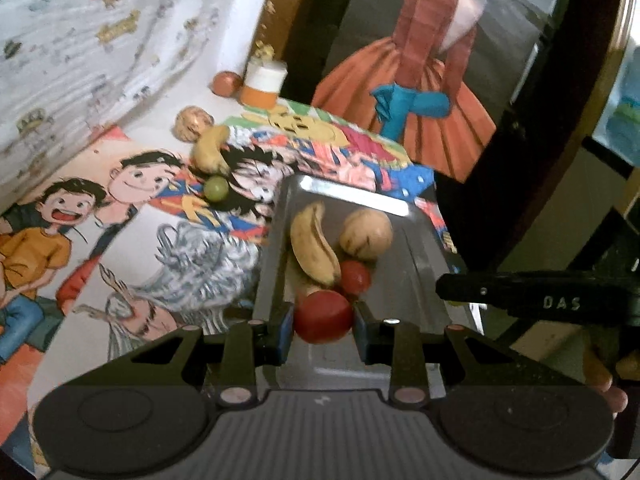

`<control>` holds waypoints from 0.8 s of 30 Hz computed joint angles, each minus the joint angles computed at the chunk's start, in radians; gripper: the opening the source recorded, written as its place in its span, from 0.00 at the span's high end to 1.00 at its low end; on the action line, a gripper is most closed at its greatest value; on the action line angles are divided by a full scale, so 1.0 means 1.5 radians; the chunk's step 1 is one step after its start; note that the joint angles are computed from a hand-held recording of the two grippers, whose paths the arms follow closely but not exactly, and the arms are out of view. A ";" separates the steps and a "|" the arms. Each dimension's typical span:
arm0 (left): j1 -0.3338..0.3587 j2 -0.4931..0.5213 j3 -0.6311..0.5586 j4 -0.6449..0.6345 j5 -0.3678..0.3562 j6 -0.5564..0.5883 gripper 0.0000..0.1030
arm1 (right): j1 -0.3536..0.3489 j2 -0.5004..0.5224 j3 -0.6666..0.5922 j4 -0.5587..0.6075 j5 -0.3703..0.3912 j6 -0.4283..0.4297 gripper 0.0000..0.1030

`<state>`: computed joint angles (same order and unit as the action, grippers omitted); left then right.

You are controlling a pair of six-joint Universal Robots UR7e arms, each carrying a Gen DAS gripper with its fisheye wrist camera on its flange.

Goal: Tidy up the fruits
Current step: 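Carry grape and tomato onto the metal tray and open both tools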

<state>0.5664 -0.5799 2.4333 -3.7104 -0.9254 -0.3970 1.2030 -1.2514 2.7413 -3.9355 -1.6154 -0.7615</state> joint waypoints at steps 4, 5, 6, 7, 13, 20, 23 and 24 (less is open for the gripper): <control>0.002 0.004 -0.005 0.034 -0.003 -0.012 0.66 | -0.015 0.061 0.010 -0.081 -0.002 -0.042 0.73; 0.002 0.004 -0.006 0.041 -0.004 -0.014 0.66 | -0.018 0.076 0.011 -0.101 -0.003 -0.050 0.73; 0.003 0.004 -0.008 0.048 -0.004 -0.017 0.66 | -0.020 0.089 0.012 -0.119 -0.004 -0.056 0.73; 0.004 0.004 -0.009 0.053 -0.004 -0.018 0.66 | -0.023 0.101 0.013 -0.134 -0.002 -0.062 0.73; 0.008 0.008 -0.019 0.081 0.000 -0.025 0.66 | -0.034 0.152 0.017 -0.201 0.003 -0.089 0.73; 0.011 0.011 -0.025 0.096 0.005 -0.033 0.66 | -0.037 0.186 0.017 -0.240 0.002 -0.105 0.72; 0.014 0.010 -0.025 0.094 0.002 -0.034 0.66 | -0.037 0.191 0.016 -0.244 -0.002 -0.100 0.71; 0.016 0.010 -0.024 0.088 -0.002 -0.034 0.66 | -0.038 0.191 0.016 -0.242 -0.002 -0.098 0.71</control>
<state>0.5902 -0.5656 2.3973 -3.5785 -0.9286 -0.4480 1.1456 -0.9656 2.7654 -4.2992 -1.6190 -0.9093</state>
